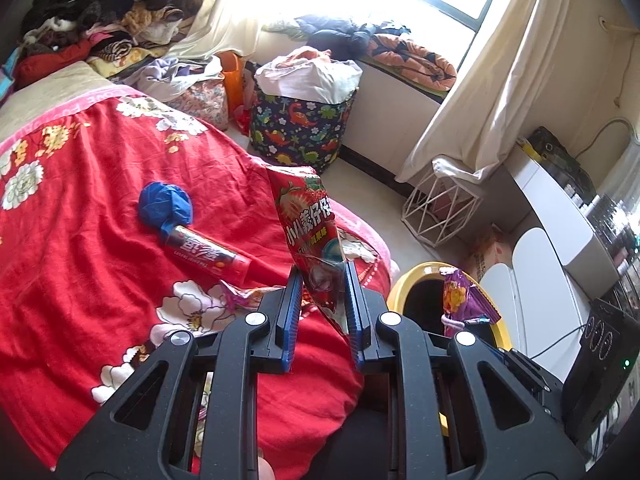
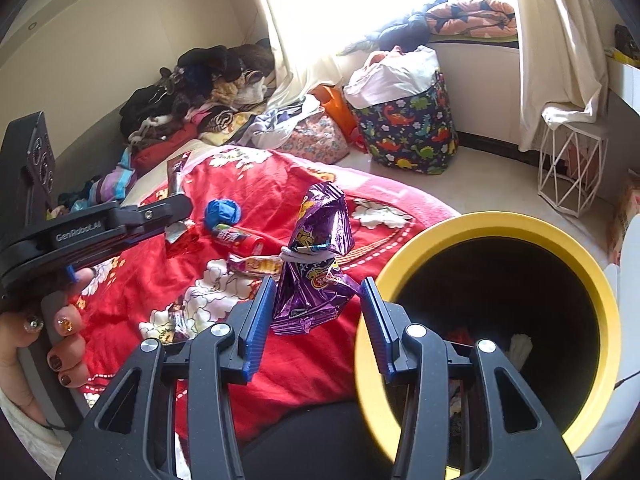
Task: Collect trash
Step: 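Carry both wrappers over the bin and open both tools to drop them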
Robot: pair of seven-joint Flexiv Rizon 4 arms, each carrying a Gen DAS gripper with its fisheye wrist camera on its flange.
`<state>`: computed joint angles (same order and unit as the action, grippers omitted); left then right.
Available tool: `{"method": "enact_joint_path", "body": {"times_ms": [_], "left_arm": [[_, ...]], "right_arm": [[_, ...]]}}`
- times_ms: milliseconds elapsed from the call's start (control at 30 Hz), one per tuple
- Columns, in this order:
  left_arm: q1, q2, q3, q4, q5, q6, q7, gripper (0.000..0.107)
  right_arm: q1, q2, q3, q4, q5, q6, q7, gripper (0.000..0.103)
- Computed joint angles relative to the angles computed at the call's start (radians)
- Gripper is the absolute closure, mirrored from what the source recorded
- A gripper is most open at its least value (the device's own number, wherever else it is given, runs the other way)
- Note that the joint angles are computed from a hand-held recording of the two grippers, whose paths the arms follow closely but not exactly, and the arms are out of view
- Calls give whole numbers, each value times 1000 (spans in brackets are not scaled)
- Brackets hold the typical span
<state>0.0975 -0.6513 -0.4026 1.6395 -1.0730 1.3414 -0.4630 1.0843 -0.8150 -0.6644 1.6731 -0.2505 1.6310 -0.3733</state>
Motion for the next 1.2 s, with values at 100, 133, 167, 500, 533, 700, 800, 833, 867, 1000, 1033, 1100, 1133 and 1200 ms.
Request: {"method": "enact_joint_path", "body": {"times_ms": [100,133,167,500,533,700,800,833,867,1000,1033,1100,1133,1200], "left_arm": [[-1,5,-6,7,-8,-2,13,92],[0,8,-9,11,-13,-3,21,92],[-1,10,-10,13,-17,-4,27,92],[-21,28,2,26,-76,-20,87,92],[-26,30,4,27,-82,-22,91,92],[-46,37,23,31,-95,-38,104,92],[-57,41,31,36,-101,-47,111,92],[-60,42,34,38,-101,-50,115,92],[-64,42,36,39,-103,-51,118,92],[-76,46,44,45,-102,-61,126,92],[-79,46,46,46,-100,-63,127,92],[-84,47,48,48,-99,-66,129,92],[-87,48,48,49,-98,-67,131,92],[-91,49,49,52,-96,-70,134,92]], "right_arm": [[17,3,-23,21,12,2,9,61],[25,4,-34,30,17,4,14,61],[30,5,-41,36,21,5,16,61],[94,7,-116,100,74,11,31,61],[101,6,-124,105,79,9,32,61],[128,6,-157,134,105,13,37,61],[138,6,-170,149,121,13,42,61],[140,6,-174,155,126,13,44,61],[143,6,-178,160,130,14,45,61],[155,6,-193,181,149,17,50,61],[156,6,-195,184,153,16,51,61],[161,6,-202,195,163,20,53,61],[164,6,-206,199,167,20,54,61],[171,5,-216,209,175,19,56,61]]}}
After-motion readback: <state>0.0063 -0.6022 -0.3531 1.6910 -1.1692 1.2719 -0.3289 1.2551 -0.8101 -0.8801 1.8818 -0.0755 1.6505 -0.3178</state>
